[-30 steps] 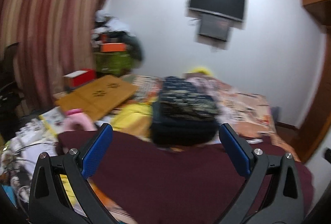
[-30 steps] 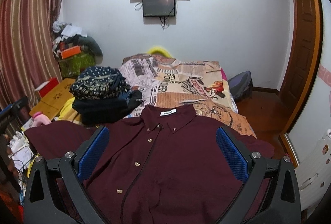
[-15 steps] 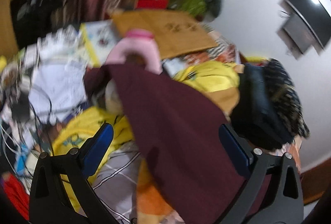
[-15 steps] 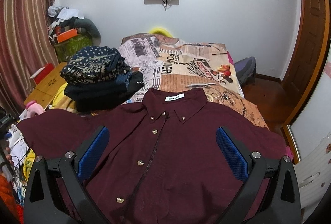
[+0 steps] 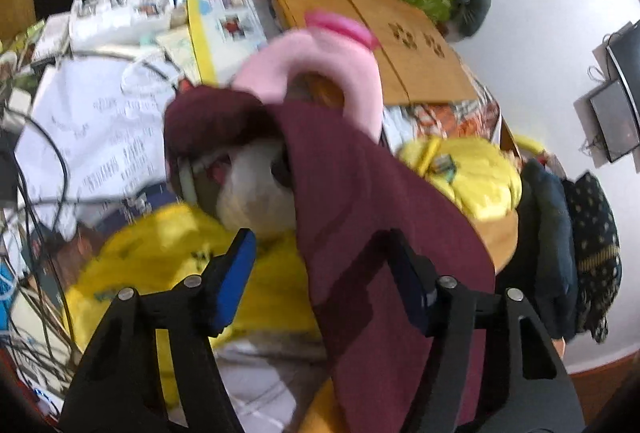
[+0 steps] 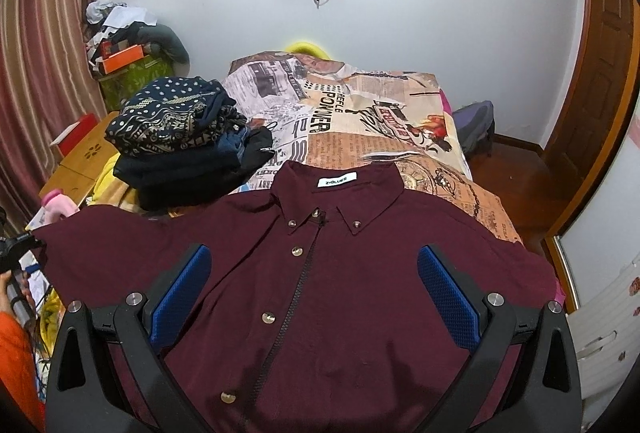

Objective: Fold large clothes

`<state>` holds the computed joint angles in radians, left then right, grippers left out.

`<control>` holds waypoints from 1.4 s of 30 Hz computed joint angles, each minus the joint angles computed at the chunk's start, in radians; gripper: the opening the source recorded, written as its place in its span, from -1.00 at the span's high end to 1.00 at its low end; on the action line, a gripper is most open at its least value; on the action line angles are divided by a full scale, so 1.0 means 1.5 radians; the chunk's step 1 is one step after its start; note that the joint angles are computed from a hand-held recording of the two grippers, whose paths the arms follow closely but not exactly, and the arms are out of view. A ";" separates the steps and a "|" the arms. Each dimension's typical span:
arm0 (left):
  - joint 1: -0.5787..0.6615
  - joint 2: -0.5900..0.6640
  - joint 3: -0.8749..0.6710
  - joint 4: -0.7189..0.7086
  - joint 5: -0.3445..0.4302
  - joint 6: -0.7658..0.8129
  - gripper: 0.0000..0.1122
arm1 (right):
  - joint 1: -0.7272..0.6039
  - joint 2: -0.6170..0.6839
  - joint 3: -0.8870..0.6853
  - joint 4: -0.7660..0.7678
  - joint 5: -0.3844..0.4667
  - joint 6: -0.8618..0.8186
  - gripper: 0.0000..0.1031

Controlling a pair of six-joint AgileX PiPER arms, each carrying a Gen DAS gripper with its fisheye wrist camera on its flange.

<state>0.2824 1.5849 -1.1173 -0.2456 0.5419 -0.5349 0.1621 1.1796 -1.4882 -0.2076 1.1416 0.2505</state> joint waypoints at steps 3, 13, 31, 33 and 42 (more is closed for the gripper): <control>0.022 0.008 -0.026 -0.033 0.009 0.039 0.38 | -0.009 -0.001 0.001 0.008 -0.001 -0.005 -0.98; -0.081 0.015 -0.222 0.214 0.104 -0.111 0.91 | -0.029 -0.010 0.003 0.030 -0.005 -0.020 -0.98; -0.493 0.039 -0.520 0.462 0.211 -0.134 0.93 | -0.167 -0.029 0.030 0.127 -0.029 -0.135 -0.98; -0.536 0.056 -0.546 0.451 0.216 -0.126 0.93 | -0.195 -0.026 0.034 0.152 -0.035 -0.165 -0.98; -0.702 0.235 -0.779 0.395 0.321 -0.047 0.95 | -0.329 -0.017 0.056 0.288 -0.037 -0.324 -0.98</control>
<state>-0.7706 1.9371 -2.2857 0.3467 1.0237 -0.6051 -0.3318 1.1540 -1.4040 0.2246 1.0856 -0.2350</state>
